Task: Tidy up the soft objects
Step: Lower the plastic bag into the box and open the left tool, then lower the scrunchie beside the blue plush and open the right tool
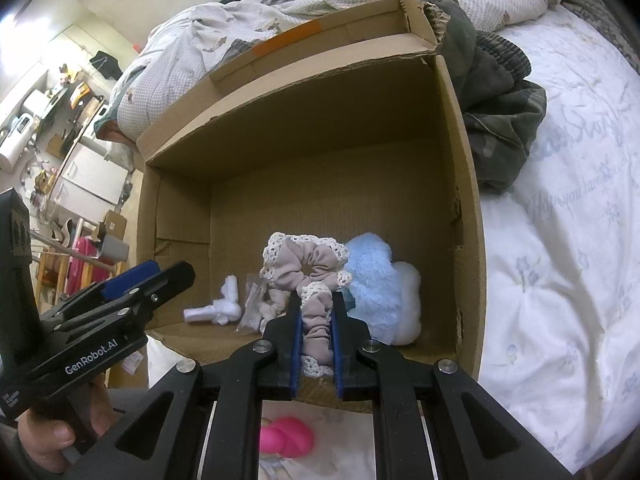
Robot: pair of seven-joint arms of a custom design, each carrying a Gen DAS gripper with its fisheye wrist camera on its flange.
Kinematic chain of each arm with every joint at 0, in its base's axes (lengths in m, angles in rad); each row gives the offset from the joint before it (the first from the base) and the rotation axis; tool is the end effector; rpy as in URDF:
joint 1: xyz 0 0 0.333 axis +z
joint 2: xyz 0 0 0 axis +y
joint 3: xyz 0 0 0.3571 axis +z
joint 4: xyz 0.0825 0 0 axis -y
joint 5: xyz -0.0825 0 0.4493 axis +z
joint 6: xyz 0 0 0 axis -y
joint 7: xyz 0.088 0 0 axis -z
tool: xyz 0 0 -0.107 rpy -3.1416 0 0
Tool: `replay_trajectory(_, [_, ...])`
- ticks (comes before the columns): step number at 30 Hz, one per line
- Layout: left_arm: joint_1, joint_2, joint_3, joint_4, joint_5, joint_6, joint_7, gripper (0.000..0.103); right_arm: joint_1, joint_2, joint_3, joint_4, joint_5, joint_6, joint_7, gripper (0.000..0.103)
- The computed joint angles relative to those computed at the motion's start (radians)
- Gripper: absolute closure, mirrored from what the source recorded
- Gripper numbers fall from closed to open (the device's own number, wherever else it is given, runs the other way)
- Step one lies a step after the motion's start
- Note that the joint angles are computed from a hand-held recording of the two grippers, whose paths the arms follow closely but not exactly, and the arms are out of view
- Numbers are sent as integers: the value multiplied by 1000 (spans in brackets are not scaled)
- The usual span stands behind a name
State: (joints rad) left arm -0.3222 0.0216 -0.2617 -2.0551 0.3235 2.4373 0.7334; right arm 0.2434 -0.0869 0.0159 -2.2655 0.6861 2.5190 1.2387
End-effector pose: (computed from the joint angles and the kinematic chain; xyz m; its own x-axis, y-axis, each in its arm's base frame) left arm 0.5375 -0.3533 0.4742 0.0331 -0.9979 0.0553 -0.9073 -0.0532 -0.4171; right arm 0.5665 0.1444 0.4339 0.1640 -0.8874 -0.4308 -0.9394 -0.0072 -0.3428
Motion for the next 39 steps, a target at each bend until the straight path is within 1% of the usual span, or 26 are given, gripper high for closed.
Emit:
replay_trajectory(5, [0,2,0,1,-18,-13,15,47,1,-1,-4,-1,31,2,-15,89])
replay_trajectory(6, [-1,1,0,0,-13,-14,12,47,0,-1,-5,1,39,0,-18,85])
replay_trajectory(8, [-1,0,0,0,-4,-19,10,47,-2,0,-6,3,52,-3,-18,73])
replay_trajectory(9, [-1,-1,0,-1,-2,-21,9,47,-3,1,-7,4,56,-7,-13,54])
replay_trajectory(10, [-1,-2,0,-2,-2,-21,7,47,-5,1,-9,6,68,-15,-11,29])
replay_trajectory(11, [0,-4,0,-4,-3,-22,6,47,-6,-1,-12,4,97,-15,-20,24])
replay_trajectory(13, [1,-7,0,-8,-6,-22,4,47,-9,-7,-14,-1,126,-7,-27,23])
replay_trajectory(24, [5,-26,-2,-21,8,-29,-11,47,-11,-7,-9,3,101,-13,-13,23])
replay_trajectory(32, [7,-60,-12,-49,29,-32,-50,47,-8,-25,-11,-14,89,-3,6,23])
replay_trajectory(39, [9,-111,-23,-90,41,-39,-56,47,-1,-57,-14,-45,67,8,23,23])
